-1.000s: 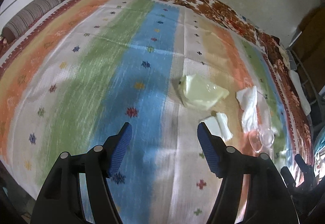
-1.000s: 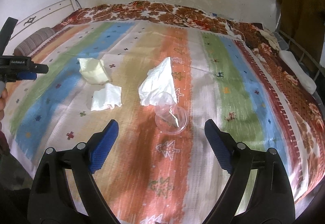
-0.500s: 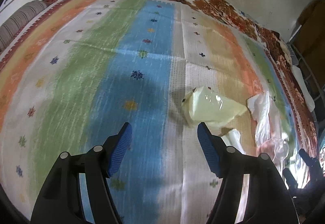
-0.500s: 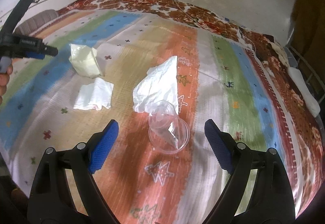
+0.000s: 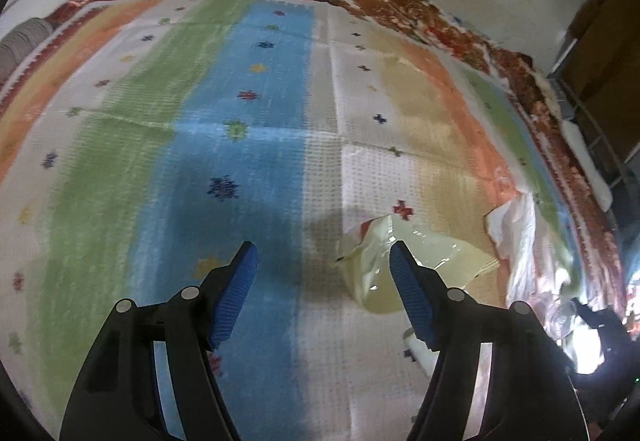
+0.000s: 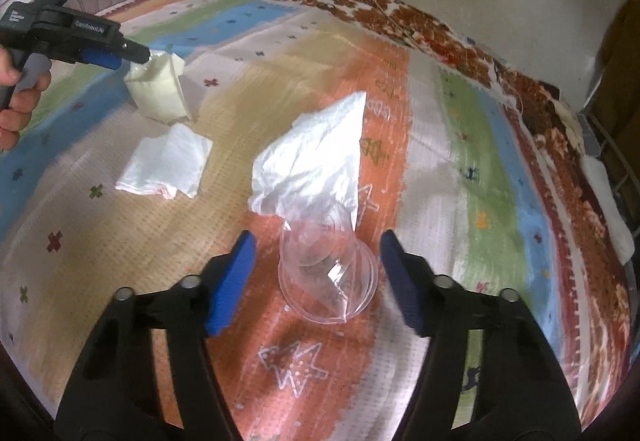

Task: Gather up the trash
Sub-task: 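Grasp the pale yellow plastic sheet with the left tool while the right tool grasps the clear cup, then carry the yellow sheet and clear cup back over the bin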

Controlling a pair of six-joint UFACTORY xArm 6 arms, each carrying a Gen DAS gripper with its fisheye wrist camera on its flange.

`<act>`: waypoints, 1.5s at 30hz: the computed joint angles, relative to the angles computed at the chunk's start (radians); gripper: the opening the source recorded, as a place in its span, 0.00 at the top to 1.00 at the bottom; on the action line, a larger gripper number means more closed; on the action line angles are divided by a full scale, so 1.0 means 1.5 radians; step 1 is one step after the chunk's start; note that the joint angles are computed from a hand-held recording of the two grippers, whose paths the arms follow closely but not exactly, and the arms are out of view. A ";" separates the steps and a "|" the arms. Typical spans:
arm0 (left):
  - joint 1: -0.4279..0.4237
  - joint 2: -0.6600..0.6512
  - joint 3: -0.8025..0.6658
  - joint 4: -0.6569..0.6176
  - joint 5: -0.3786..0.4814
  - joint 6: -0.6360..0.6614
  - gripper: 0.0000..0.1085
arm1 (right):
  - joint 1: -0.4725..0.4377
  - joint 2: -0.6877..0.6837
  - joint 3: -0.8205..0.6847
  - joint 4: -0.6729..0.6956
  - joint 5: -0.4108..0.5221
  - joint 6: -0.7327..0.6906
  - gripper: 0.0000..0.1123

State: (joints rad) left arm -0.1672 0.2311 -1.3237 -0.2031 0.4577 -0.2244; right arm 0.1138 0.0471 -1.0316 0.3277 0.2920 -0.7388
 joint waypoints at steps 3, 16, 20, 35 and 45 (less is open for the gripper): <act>-0.003 0.005 0.009 -0.030 -0.029 0.016 0.65 | 0.001 0.005 0.005 0.004 -0.001 -0.008 0.68; -0.003 -0.093 0.099 0.000 -0.049 -0.045 0.91 | 0.000 -0.055 0.023 0.037 0.076 -0.046 0.70; -0.007 -0.145 0.120 0.061 0.000 -0.100 0.91 | -0.001 -0.088 0.034 0.043 0.106 -0.031 0.70; -0.048 -0.333 0.204 0.180 0.120 -0.204 0.92 | 0.007 -0.262 0.112 0.035 0.179 0.076 0.70; -0.071 -0.420 0.256 0.162 0.130 -0.231 0.92 | 0.000 -0.358 0.157 0.022 0.215 0.103 0.70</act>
